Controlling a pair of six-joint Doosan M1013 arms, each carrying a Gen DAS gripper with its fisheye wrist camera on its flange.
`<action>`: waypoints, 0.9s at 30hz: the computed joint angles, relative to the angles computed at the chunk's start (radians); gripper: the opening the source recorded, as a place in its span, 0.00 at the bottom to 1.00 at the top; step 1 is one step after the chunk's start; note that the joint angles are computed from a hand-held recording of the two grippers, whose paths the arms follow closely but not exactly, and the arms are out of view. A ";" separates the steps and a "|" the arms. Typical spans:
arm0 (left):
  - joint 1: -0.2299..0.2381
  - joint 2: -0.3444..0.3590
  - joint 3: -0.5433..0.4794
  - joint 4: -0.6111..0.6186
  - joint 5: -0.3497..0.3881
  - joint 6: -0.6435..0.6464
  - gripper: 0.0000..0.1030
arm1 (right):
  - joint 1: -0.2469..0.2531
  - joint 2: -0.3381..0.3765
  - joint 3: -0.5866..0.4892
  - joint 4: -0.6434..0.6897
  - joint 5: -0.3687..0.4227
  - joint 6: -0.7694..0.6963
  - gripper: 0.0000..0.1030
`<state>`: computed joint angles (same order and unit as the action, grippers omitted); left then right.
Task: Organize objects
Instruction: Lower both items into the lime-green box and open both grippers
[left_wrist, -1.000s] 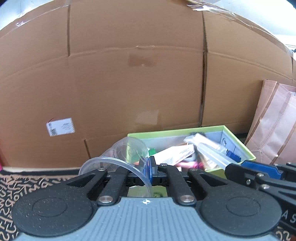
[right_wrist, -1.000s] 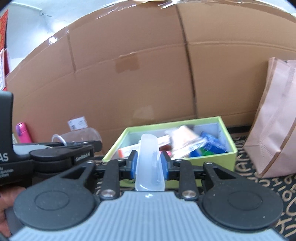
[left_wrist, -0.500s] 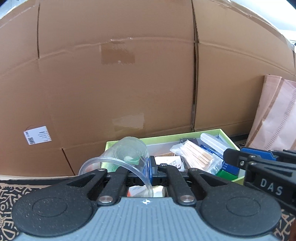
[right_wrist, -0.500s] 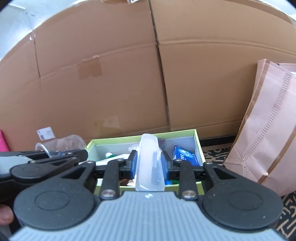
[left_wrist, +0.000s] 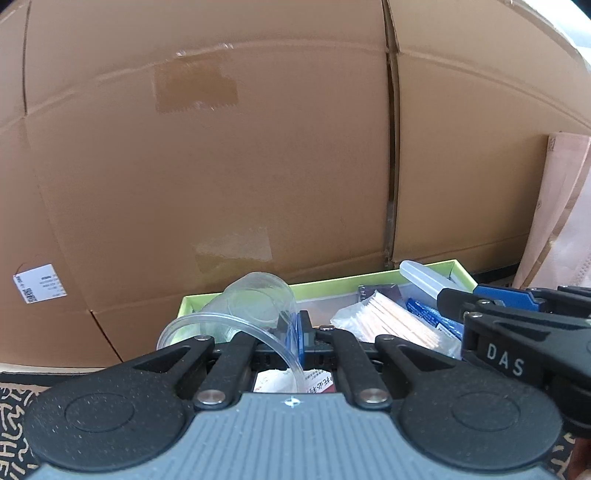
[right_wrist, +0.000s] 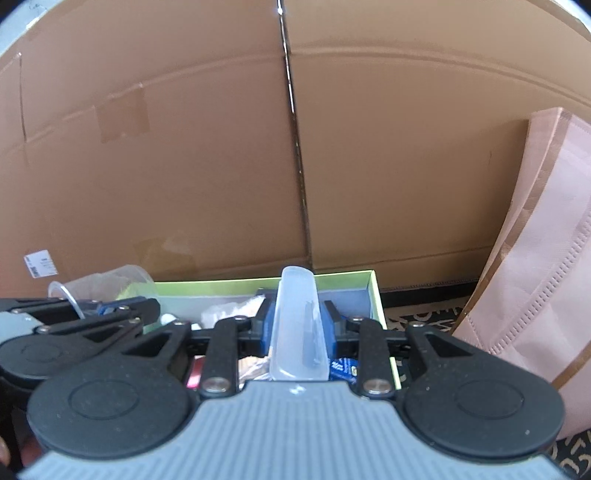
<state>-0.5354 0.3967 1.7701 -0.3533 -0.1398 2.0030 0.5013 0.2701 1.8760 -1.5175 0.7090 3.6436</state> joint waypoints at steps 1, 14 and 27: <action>0.000 0.004 -0.003 -0.010 0.004 0.012 0.04 | -0.004 0.003 -0.001 0.003 -0.006 -0.004 0.26; 0.006 0.032 -0.026 -0.091 0.021 0.093 0.04 | -0.017 0.033 -0.009 0.000 -0.006 -0.021 0.50; 0.019 0.007 0.016 0.009 -0.039 -0.014 0.62 | -0.001 0.019 -0.004 -0.034 0.022 0.040 0.64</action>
